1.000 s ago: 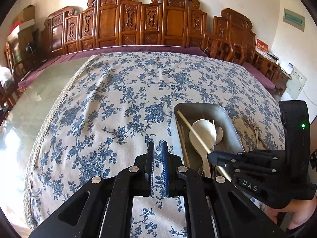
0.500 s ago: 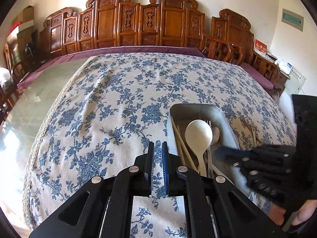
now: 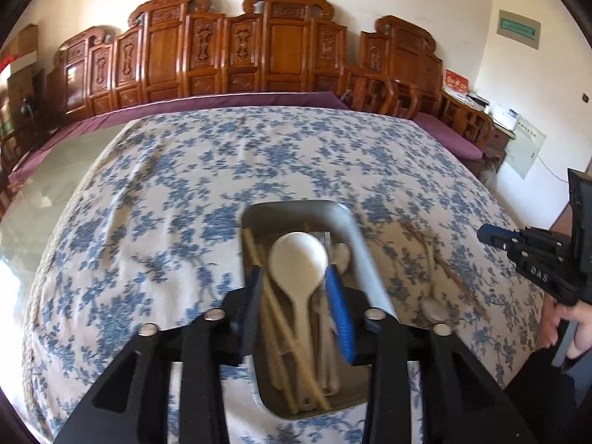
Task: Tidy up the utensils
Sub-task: 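Lower the chopstick into the tray and open the right tool, then grasp the smiley-face metal spoon with the left tool while the right tool grasps a wooden chopstick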
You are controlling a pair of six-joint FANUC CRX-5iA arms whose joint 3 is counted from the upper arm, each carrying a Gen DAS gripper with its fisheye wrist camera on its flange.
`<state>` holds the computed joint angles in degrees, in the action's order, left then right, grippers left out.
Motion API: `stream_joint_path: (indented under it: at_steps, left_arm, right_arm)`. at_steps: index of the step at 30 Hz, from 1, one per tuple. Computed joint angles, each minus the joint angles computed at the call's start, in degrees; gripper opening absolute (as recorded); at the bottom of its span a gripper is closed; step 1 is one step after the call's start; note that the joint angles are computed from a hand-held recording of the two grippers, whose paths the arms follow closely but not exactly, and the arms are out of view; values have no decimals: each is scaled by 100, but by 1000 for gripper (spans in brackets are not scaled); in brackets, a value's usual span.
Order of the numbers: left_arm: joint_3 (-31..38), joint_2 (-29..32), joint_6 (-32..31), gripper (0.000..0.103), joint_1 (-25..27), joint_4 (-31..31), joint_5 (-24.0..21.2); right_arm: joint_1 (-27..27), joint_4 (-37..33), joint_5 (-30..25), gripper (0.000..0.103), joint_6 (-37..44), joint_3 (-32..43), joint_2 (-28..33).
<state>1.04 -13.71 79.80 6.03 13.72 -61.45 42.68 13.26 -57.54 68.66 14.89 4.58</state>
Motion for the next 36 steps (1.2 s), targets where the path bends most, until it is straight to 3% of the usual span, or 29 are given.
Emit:
stream_joint_path:
  at_steps: [6, 9, 21, 29, 36]
  left_arm:
    - [70, 92, 111, 40, -352, -92, 57]
    - [99, 117, 161, 40, -492, -169, 54]
    - [321, 370, 234, 40, -985, -225, -127]
    - [991, 1018, 198, 39, -1543, -443, -579]
    - [1737, 1893, 98, 28, -1916, -520, -1044]
  right_arm:
    - [-251, -352, -158, 10, 28, -171, 2]
    - [-213, -460, -358, 19, 165, -121, 99]
    - [-178, -266, -434, 20, 179, -292, 103]
    - [-496, -304, -170, 20, -143, -483, -92]
    - [-753, -567, -3, 20, -186, -497, -173]
